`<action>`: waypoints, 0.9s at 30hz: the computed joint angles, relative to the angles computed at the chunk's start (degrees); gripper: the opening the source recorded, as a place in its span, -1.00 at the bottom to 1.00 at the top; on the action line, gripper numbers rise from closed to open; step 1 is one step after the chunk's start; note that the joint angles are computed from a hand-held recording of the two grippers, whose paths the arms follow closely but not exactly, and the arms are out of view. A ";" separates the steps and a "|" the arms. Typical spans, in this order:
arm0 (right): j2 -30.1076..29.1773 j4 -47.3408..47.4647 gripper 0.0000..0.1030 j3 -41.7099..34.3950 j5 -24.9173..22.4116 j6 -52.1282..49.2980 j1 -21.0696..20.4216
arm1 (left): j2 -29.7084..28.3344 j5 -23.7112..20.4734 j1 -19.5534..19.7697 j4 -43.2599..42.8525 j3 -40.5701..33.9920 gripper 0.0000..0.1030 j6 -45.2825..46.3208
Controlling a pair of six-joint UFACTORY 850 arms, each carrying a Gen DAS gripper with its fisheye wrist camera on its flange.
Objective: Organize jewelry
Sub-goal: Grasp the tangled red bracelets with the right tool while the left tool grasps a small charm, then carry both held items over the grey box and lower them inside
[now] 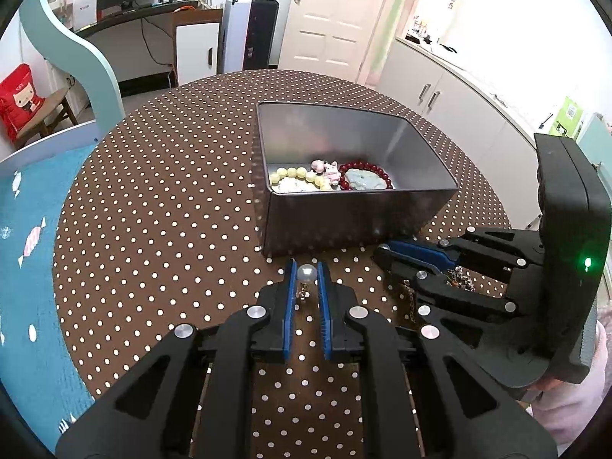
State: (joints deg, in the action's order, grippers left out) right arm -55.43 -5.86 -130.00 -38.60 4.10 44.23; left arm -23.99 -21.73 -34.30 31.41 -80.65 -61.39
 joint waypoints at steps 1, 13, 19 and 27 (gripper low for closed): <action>-0.08 -0.48 -0.80 -0.12 -0.14 -0.21 0.04 | -0.01 0.07 -0.07 0.03 0.02 -0.79 -0.02; 4.34 2.92 -0.80 5.29 3.95 -1.73 -0.66 | 0.07 -1.23 -1.16 3.11 -1.36 -0.79 -1.88; 7.72 2.91 -0.80 9.80 7.16 -1.05 -1.12 | -0.46 -2.31 -2.14 5.27 -3.14 -0.79 -2.96; 11.42 2.19 -0.80 14.09 11.82 0.57 -1.84 | -1.05 -3.26 -2.93 8.26 -6.05 -0.79 -3.63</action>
State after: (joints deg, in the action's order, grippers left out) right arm -44.01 -3.67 -115.91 -26.77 4.67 42.39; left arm -25.05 -24.99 -37.23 39.67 -86.69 -65.02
